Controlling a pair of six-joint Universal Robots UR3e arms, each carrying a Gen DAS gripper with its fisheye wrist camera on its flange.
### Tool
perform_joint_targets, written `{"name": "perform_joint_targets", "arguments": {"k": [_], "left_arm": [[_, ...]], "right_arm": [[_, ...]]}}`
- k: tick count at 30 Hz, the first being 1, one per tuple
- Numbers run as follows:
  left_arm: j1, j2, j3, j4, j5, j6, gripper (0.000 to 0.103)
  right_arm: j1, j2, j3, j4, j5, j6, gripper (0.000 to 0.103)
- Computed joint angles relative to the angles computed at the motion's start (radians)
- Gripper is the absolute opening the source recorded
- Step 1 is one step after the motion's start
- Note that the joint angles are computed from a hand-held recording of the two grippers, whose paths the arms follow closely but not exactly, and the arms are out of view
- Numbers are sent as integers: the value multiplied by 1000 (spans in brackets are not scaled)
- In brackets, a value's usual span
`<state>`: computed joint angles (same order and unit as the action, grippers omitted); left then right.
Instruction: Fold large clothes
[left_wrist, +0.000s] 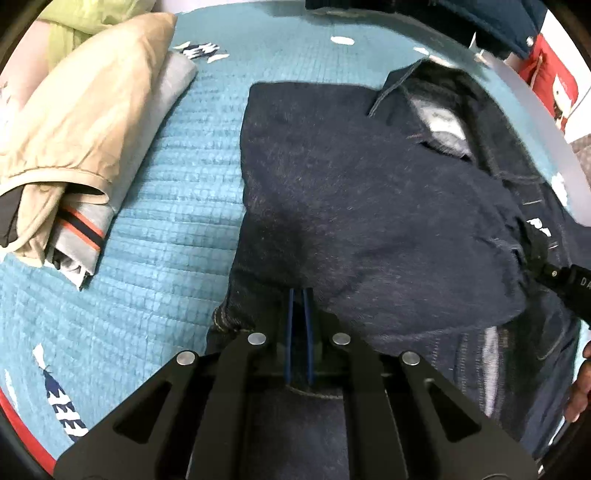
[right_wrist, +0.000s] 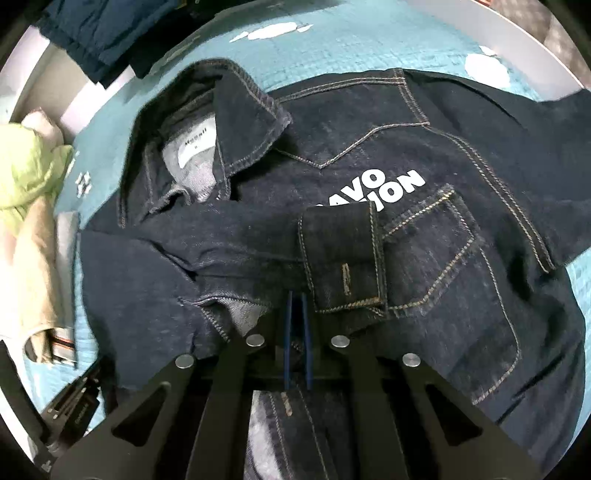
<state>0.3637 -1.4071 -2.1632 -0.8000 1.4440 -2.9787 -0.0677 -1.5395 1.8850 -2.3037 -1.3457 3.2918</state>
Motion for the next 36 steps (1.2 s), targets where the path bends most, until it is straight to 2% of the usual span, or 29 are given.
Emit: {"name": "perform_joint_targets", "arguments": {"k": [3, 4, 5, 6, 7, 8, 9, 12, 14, 17, 20, 24, 29, 36], "left_arm": [[-26, 26, 19, -16, 23, -3, 14], [-29, 43, 23, -32, 24, -4, 35], [-35, 69, 30, -53, 23, -14, 71], [-40, 98, 18, -47, 23, -28, 83], [-40, 140, -7, -24, 19, -40, 89], [-42, 185, -28, -9, 7, -48, 90], [-50, 204, -24, -26, 1, -46, 90], [-100, 217, 4, -85, 6, -54, 90], [-162, 217, 6, -76, 23, -85, 90], [-280, 169, 40, -72, 86, -136, 90], [-392, 121, 67, -50, 134, -182, 90], [-514, 42, 129, -39, 170, -243, 90], [-659, -100, 252, -23, 221, -326, 90], [-759, -275, 434, -26, 207, -379, 90]], "right_arm": [[-35, -102, 52, 23, 32, -28, 10], [-43, -131, 65, 34, 39, -31, 11], [-58, -175, 87, 46, 52, -36, 16], [-66, -205, 102, 50, 63, -37, 42], [-83, -249, 128, 54, 71, -40, 62], [-98, -303, 165, 36, 62, -28, 90], [-127, -387, 223, 6, 54, -15, 93], [-269, -567, 275, 124, 134, -103, 94], [-366, -657, 283, 226, 174, -169, 94], [-611, -824, 289, 444, 257, -347, 94], [-843, -897, 260, 626, 316, -525, 94], [-1116, -903, 205, 759, 388, -703, 94], [-1218, -681, 135, 570, 398, -682, 94], [-1180, -358, 33, 322, 411, -579, 94]]}}
